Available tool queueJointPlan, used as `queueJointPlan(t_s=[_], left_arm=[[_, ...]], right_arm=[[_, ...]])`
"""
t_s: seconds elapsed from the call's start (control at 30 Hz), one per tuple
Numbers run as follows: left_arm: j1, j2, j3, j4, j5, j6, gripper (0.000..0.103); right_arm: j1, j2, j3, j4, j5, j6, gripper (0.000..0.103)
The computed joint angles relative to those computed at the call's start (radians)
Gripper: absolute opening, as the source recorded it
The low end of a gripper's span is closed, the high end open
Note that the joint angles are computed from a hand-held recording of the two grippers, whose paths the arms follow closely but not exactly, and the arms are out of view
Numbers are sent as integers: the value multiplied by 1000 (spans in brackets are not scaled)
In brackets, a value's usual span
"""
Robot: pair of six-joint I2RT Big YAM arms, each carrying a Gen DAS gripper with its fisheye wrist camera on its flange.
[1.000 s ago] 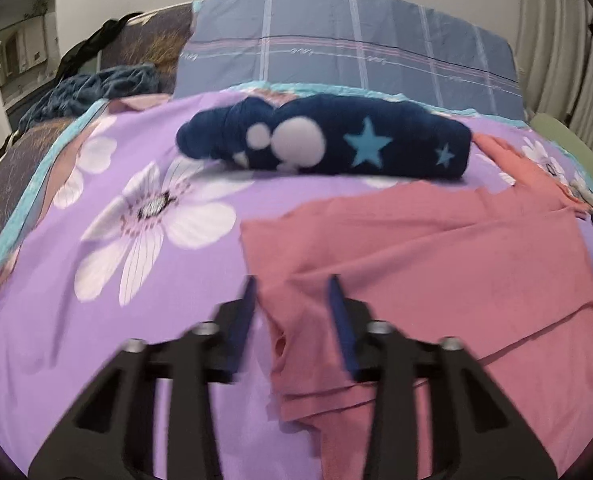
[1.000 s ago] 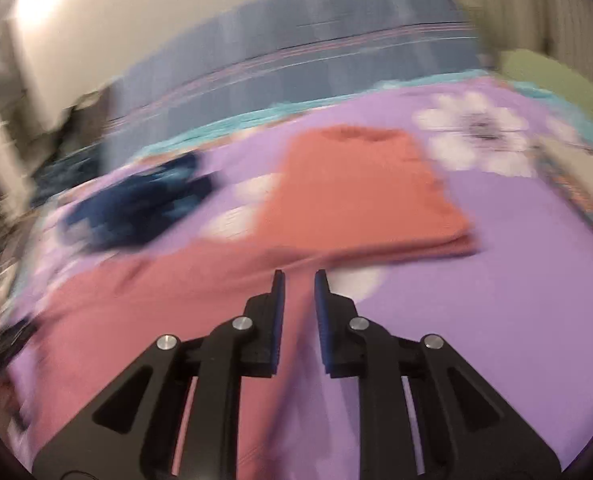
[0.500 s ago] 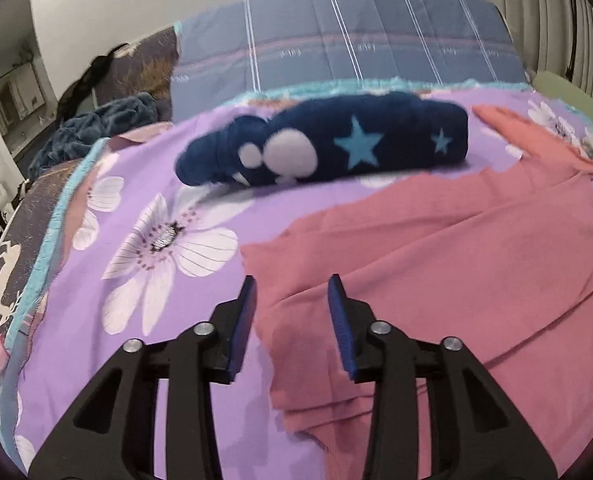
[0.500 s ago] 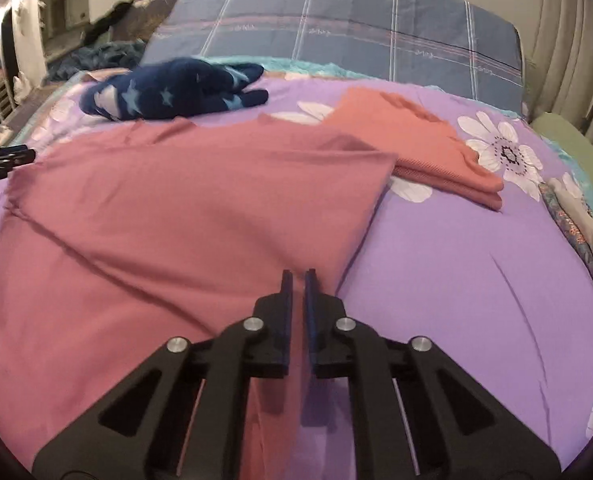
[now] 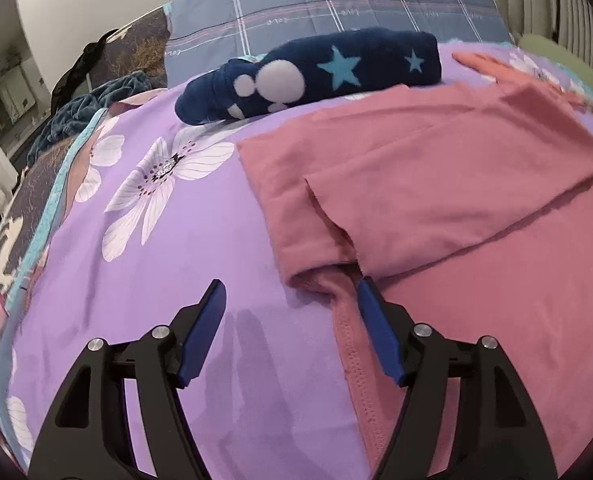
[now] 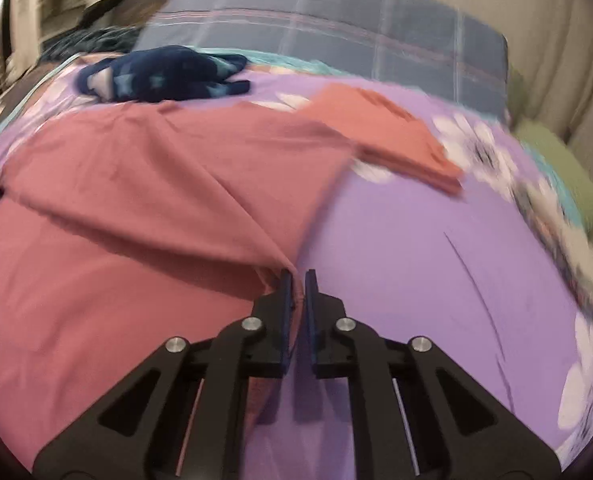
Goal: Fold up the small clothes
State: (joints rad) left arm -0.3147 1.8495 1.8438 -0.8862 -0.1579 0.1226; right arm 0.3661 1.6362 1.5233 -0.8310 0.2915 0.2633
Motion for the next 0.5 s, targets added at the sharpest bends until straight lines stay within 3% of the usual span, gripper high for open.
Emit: queueJointPlan(t_s=[0.1,0.17,0.23,0.3,0.37,0.43,0.5], left_arm=[[4,11,24,-16,11,-34,69],[2,11,29,-11,6,-29,69],[-1,-3,21,4,14,-27,69],[-5,-19,11,31,20,-32,69],[-6,-32,13,53,56,-47,59],[-6,-20,49,41,103,-57,41],[-13,28,125,-4,112,-53,38]], right_arm=[[4,-13,-9,-22,-9,-28,14],[7,-23,-4,-34,-28,-42,36],[7,-35,1,-29,-51,-41,43],[-5,-42,19,-13,-109,-42,44],[-12,-22,65,-12,-112,-31,44],[-19,22,137,-34,-113,-29,44],[-34,93,240,-77,-115,-9,35]])
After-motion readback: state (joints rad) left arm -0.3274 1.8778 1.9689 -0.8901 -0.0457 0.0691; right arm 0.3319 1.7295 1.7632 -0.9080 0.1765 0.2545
